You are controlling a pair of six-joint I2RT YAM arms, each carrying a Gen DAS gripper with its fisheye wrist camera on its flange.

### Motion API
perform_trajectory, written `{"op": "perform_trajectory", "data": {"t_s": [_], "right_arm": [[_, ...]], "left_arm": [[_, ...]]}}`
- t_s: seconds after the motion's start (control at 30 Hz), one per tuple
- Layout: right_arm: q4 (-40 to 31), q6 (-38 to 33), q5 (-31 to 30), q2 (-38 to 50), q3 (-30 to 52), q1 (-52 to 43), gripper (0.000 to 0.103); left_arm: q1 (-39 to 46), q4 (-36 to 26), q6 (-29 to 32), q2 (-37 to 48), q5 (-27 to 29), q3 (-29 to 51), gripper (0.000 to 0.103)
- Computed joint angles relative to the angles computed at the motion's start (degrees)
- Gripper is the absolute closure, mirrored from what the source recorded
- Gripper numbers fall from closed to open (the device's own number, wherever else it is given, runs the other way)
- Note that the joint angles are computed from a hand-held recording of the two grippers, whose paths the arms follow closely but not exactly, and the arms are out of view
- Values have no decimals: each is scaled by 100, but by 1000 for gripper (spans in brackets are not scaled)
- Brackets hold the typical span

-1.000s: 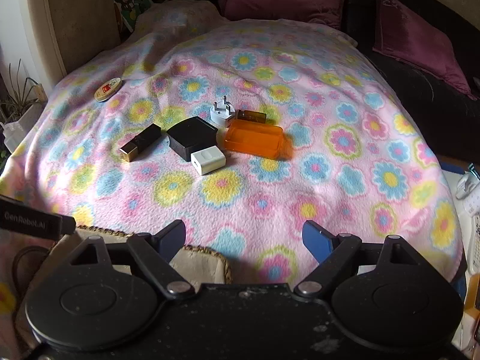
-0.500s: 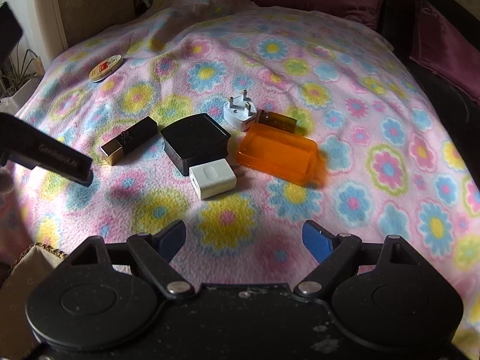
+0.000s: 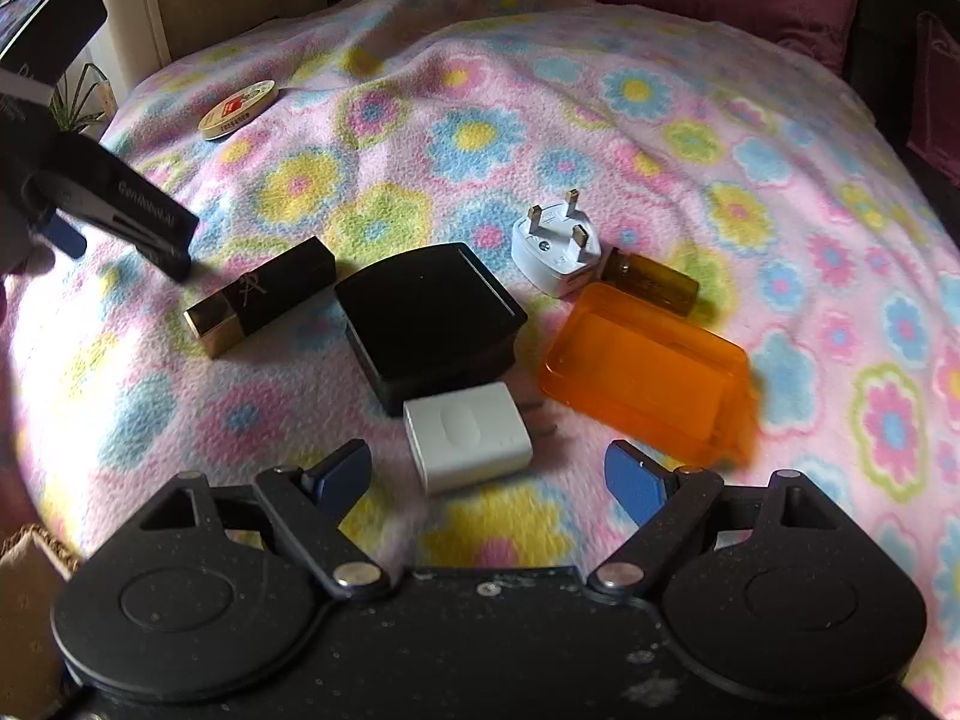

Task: Organize rigid objects
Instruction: 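Grasp the black-gold lipstick with the left gripper while the right gripper grasps the white charger cube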

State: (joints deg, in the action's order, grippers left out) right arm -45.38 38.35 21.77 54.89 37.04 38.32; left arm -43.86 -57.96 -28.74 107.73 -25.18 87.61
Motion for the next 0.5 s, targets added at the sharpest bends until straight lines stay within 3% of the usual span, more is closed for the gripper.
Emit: {"op": "perform_trajectory", "data": {"t_s": [0.1, 0.23, 0.5], "right_arm": [[337, -230, -253, -65, -166, -246, 21], [630, -489, -671, -276, -351, -556, 44], [-43, 32, -447, -427, -148, -386, 44]], "left_arm": [[18, 83, 137, 117, -225, 74, 14], [-63, 139, 133, -173, 84, -240, 14], [-658, 30, -436, -1133, 945, -950, 14]]}}
